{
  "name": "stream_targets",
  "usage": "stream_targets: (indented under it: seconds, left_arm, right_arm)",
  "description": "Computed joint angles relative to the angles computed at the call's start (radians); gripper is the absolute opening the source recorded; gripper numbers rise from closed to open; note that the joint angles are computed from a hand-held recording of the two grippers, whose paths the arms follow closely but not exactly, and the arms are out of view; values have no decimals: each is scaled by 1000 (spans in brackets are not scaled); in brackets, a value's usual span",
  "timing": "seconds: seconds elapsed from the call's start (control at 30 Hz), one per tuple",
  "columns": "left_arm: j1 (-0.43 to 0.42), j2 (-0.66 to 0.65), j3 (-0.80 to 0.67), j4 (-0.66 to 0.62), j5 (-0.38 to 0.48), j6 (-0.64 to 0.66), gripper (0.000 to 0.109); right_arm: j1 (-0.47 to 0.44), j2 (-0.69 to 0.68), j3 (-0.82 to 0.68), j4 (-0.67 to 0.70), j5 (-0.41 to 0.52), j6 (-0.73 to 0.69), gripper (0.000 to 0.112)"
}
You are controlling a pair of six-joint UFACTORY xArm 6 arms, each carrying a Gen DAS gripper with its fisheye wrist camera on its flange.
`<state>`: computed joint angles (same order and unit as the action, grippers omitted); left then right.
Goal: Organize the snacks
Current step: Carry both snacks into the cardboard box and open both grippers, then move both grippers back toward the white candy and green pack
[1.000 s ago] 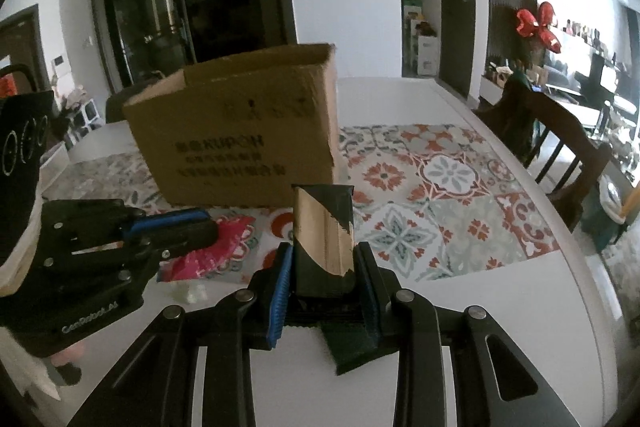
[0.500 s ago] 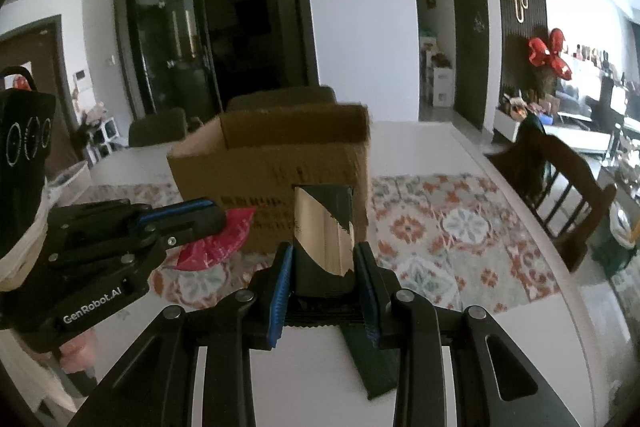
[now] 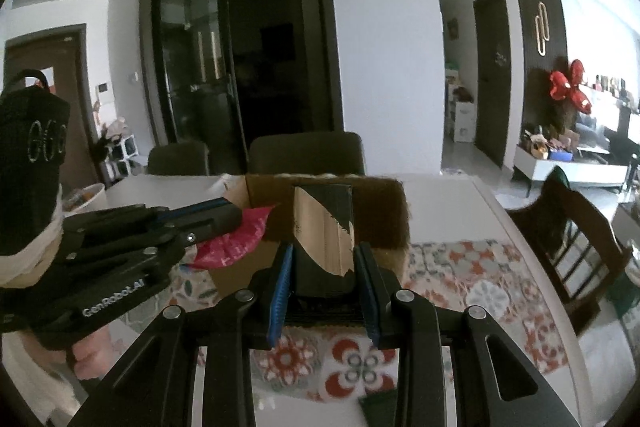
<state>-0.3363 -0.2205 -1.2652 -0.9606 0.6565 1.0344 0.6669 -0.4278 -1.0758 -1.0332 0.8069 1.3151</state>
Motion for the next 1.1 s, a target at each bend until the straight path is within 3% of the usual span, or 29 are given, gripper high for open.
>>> stream_targets:
  seconds: [0.3, 0.63, 0.73, 0.77, 0.8, 1.1]
  left_arm:
    - [3, 163, -177, 77, -45, -76, 6]
    - [4, 292, -310, 209, -25, -209, 9]
    - [1, 298, -307, 258, -41, -250, 37]
    - [-2, 291, -295, 271, -58, -259, 43]
    - [-3, 282, -284, 276, -64, -259, 43]
    - [-17, 124, -106, 337, -127, -309, 54]
  right_arm:
    - [-98, 119, -136, 55, -86, -135, 32]
    - [-192, 227, -211, 174, -154, -238, 33]
    - [-218, 243, -213, 212, -173, -235, 42]
    - [-225, 248, -213, 227, -180, -231, 56]
    - [-234, 243, -202, 230, -187, -207, 63]
    - [-183, 160, -131, 122, -109, -132, 70]
